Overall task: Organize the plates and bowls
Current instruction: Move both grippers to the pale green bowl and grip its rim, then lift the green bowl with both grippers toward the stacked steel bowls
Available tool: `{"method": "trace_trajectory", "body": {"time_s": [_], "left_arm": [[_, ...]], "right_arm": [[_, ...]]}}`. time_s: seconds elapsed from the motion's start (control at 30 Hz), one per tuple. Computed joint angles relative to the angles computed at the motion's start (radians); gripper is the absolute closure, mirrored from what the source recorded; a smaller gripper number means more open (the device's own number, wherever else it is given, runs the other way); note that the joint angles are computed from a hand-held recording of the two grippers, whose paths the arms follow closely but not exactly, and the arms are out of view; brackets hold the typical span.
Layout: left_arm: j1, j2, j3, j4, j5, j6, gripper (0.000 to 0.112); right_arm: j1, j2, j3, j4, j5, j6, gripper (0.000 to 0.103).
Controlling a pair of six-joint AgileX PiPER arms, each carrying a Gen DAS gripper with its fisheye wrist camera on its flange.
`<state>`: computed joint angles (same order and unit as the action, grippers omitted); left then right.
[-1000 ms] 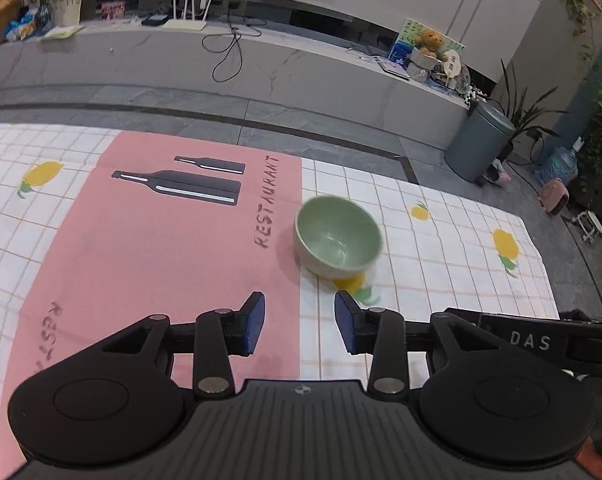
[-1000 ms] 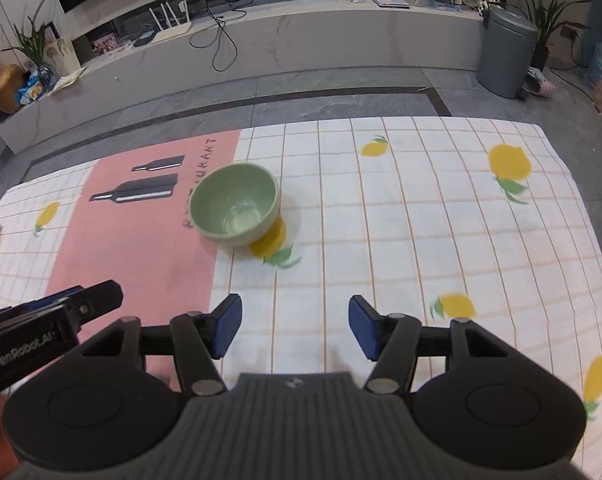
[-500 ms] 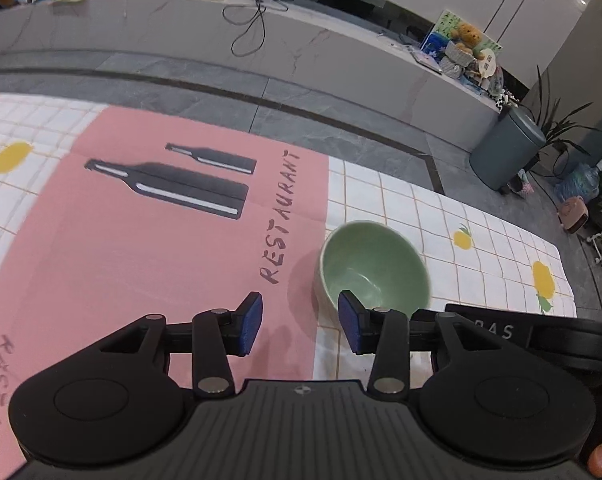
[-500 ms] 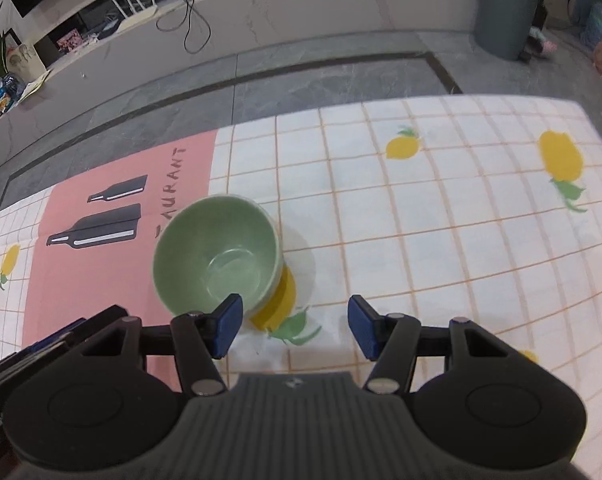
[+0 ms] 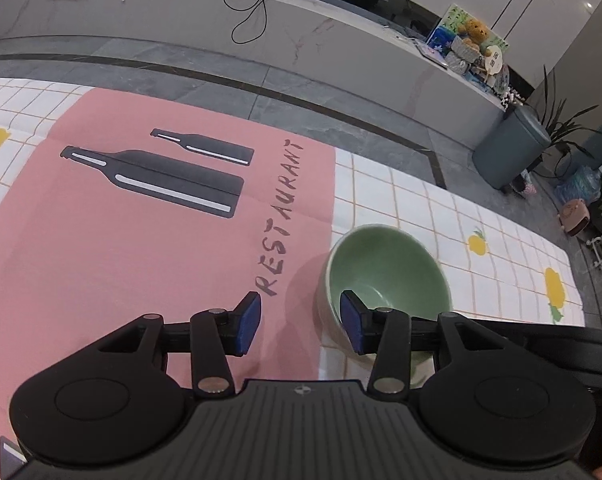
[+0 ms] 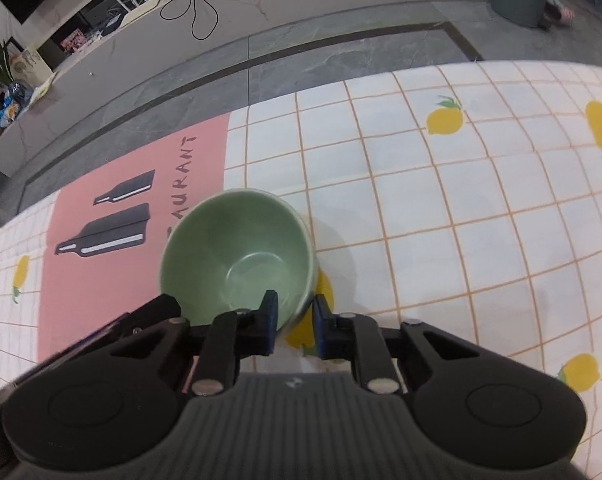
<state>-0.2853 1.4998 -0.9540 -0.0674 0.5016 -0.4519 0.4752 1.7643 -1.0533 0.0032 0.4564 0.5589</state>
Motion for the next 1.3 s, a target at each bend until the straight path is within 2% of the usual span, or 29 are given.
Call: {"method": "trace_trajectory", "body": {"time_s": [0.13,0.23,0.27,0.33,0.4,0.53,0.63,0.9,1.1,1.3], "left_arm": [[0.012,0.007,0.013,-0.021,-0.008,0.029,0.061],[0.040,0.021,0.021,-0.142,0.011,0.155,0.063],[0.046,0.025,0.025,-0.174,0.018,0.191,0.071],[0.047,0.024,0.036,-0.207,0.027,0.223,0.075],[0.049,0.014,0.051,-0.260,0.028,0.276,0.083],[0.015,0.000,0.038,-0.234,0.078,0.250,0.103],[-0.035,-0.009,0.023,-0.115,0.116,0.118,0.104],[-0.096,-0.126,0.046,-0.039,0.214,-0.025,0.104],[-0.213,-0.276,0.063,0.088,0.297,-0.221,0.104],[-0.400,-0.414,0.055,0.247,0.409,-0.456,0.104]], "right_arm": [[0.010,-0.002,-0.011,-0.030,0.039,-0.008,0.094],[0.025,-0.022,0.013,-0.072,0.039,-0.008,0.098],[0.020,-0.032,0.025,-0.050,0.032,-0.039,0.099],[0.010,-0.045,0.041,0.000,0.035,-0.101,0.100],[-0.004,-0.052,0.049,0.047,0.054,-0.144,0.099],[-0.023,-0.072,0.074,0.107,0.062,-0.179,0.100],[-0.027,-0.083,0.088,0.140,0.077,-0.182,0.100],[-0.026,-0.215,0.205,0.212,0.081,-0.177,0.100],[0.023,-0.420,0.320,0.157,0.100,-0.053,0.100],[0.105,-0.675,0.428,0.060,0.152,0.122,0.099]]}}
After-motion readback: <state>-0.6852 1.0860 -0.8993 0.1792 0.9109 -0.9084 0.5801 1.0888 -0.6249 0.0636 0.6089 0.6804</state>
